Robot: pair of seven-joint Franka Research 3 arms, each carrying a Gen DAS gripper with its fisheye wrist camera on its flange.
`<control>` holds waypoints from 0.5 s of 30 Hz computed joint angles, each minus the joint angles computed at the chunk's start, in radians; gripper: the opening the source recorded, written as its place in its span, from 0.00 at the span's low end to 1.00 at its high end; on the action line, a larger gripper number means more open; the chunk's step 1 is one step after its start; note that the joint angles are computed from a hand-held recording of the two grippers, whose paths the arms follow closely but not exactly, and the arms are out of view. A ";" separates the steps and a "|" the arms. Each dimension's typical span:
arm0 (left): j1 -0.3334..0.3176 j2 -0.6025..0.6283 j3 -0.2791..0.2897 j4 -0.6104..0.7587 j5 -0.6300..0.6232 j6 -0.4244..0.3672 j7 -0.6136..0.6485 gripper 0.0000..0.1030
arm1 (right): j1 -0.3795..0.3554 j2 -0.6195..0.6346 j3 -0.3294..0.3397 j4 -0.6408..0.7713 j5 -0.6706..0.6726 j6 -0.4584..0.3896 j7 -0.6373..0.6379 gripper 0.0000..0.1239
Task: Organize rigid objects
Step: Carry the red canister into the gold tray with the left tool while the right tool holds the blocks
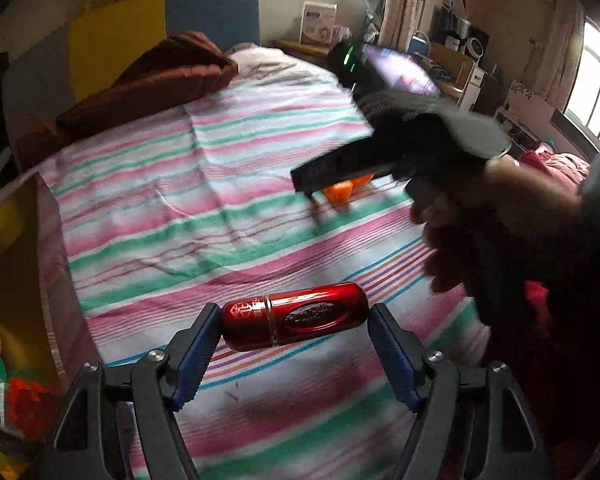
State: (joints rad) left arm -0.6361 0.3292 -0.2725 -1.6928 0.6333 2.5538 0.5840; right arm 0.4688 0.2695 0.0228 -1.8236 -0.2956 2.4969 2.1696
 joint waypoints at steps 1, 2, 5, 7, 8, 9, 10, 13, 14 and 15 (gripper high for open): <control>-0.003 -0.011 0.003 -0.006 0.009 -0.001 -0.008 0.74 | 0.002 0.000 -0.003 -0.002 -0.006 0.004 0.009 0.60; -0.008 -0.027 0.007 -0.016 0.025 -0.003 -0.023 0.74 | 0.003 -0.002 -0.004 -0.003 -0.009 0.002 0.011 0.60; -0.004 -0.068 0.005 -0.039 0.047 -0.014 -0.060 0.74 | 0.014 0.026 -0.007 0.033 -0.028 -0.009 0.025 0.61; -0.002 -0.101 0.004 -0.057 0.076 -0.026 -0.098 0.74 | 0.013 0.029 -0.009 0.034 -0.028 -0.004 0.021 0.62; 0.001 -0.119 0.003 -0.070 0.092 -0.030 -0.117 0.74 | 0.014 0.026 -0.009 0.031 -0.028 -0.005 0.019 0.62; 0.006 -0.138 0.001 -0.082 0.106 -0.035 -0.137 0.74 | 0.019 0.022 -0.009 0.027 -0.033 -0.009 0.022 0.61; 0.011 -0.153 -0.004 -0.093 0.118 -0.041 -0.154 0.74 | 0.019 0.022 -0.010 0.028 -0.038 -0.010 0.021 0.61; 0.028 -0.204 -0.015 -0.126 0.165 -0.071 -0.215 0.74 | 0.023 0.018 -0.011 0.023 -0.054 -0.007 0.025 0.58; 0.038 -0.221 -0.020 -0.139 0.173 -0.075 -0.226 0.74 | 0.023 0.015 -0.010 0.018 -0.057 0.002 0.026 0.58; 0.047 -0.237 -0.025 -0.150 0.181 -0.085 -0.240 0.74 | 0.025 0.013 -0.010 0.015 -0.063 0.006 0.027 0.57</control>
